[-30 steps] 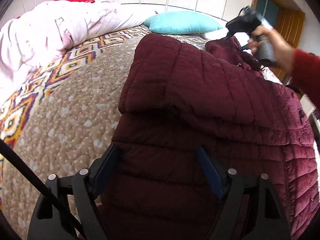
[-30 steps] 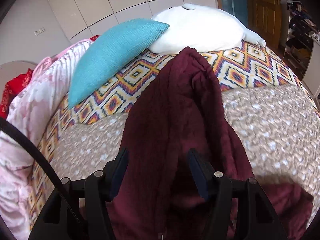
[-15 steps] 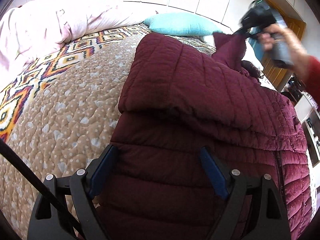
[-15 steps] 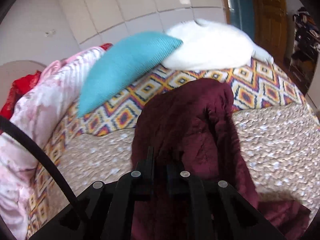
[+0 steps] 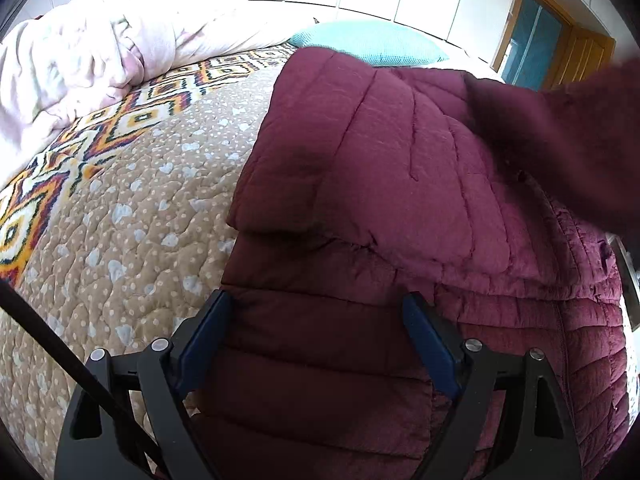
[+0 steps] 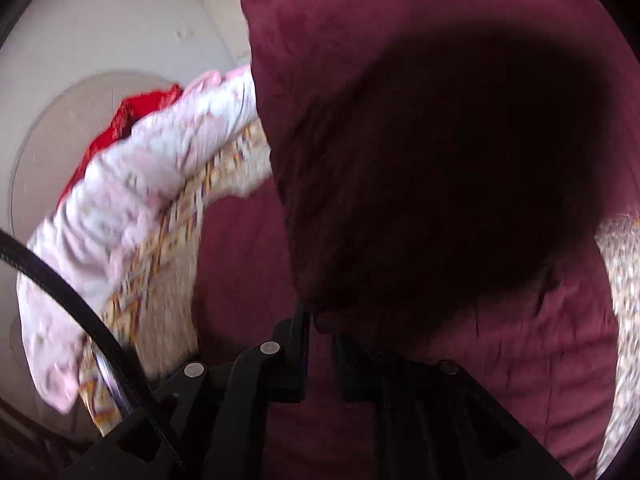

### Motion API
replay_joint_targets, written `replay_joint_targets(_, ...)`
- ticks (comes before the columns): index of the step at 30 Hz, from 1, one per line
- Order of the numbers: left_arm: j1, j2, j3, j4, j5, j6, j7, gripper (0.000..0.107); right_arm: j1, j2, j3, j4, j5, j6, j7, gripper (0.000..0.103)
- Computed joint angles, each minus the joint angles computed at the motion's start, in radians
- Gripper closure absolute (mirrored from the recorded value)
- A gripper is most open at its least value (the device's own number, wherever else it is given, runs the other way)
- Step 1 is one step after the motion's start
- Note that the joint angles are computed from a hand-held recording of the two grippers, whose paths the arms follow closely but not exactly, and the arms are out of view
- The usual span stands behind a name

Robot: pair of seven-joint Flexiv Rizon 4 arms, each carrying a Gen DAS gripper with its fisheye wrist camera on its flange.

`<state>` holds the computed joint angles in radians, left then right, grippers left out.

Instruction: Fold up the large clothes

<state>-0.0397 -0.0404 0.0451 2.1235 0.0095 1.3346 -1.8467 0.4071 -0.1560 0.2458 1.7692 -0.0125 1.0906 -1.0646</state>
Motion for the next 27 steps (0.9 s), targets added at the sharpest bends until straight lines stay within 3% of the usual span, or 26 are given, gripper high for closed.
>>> replay_joint_targets(2, 0.0, 0.001, 0.0, 0.0, 0.0, -0.002, 0.0, 0.021, -0.023, 0.059, 0.033, 0.064, 0.095, -0.041, -0.06, 0.089)
replay_joint_targets(5, -0.001, 0.002, 0.002, -0.005, 0.021, -0.011, -0.017, 0.021, -0.023, 0.181, 0.038, 0.18, 0.095, -0.061, -0.088, 0.088)
replay_joint_targets(8, 0.0, 0.002, 0.002, -0.009, 0.035, -0.016, -0.029, 0.021, -0.034, 0.272, 0.029, 0.25, -0.034, -0.057, -0.045, 0.086)
replay_joint_targets(12, 0.0, 0.003, 0.002, -0.01, 0.045, -0.018, -0.04, 0.021, -0.063, 0.275, 0.011, 0.239, -0.205, -0.011, 0.063, 0.086)
replay_joint_targets(17, 0.0, 0.003, 0.002, -0.011, 0.046, -0.021, -0.041, 0.02, -0.075, 0.11, -0.05, 0.097, -0.408, 0.066, 0.207, 0.086)
replay_joint_targets(20, 0.001, 0.003, 0.001, -0.01, 0.037, -0.019, -0.035, 0.02, -0.042, -0.019, -0.089, -0.027, -0.479, 0.011, 0.286, 0.086)
replay_joint_targets(22, 0.001, 0.002, 0.0, -0.007, 0.027, -0.014, -0.029, 0.02, -0.034, -0.097, -0.074, -0.106, -0.376, -0.041, 0.252, 0.086)
replay_joint_targets(25, 0.002, 0.0, 0.0, -0.003, 0.017, -0.007, -0.021, 0.02, -0.061, -0.184, 0.009, -0.205, -0.11, -0.145, 0.091, 0.085)
replay_joint_targets(27, 0.002, 0.0, 0.0, 0.0, 0.01, -0.004, -0.017, 0.019, -0.045, -0.208, 0.014, -0.193, -0.054, -0.162, 0.053, 0.085)
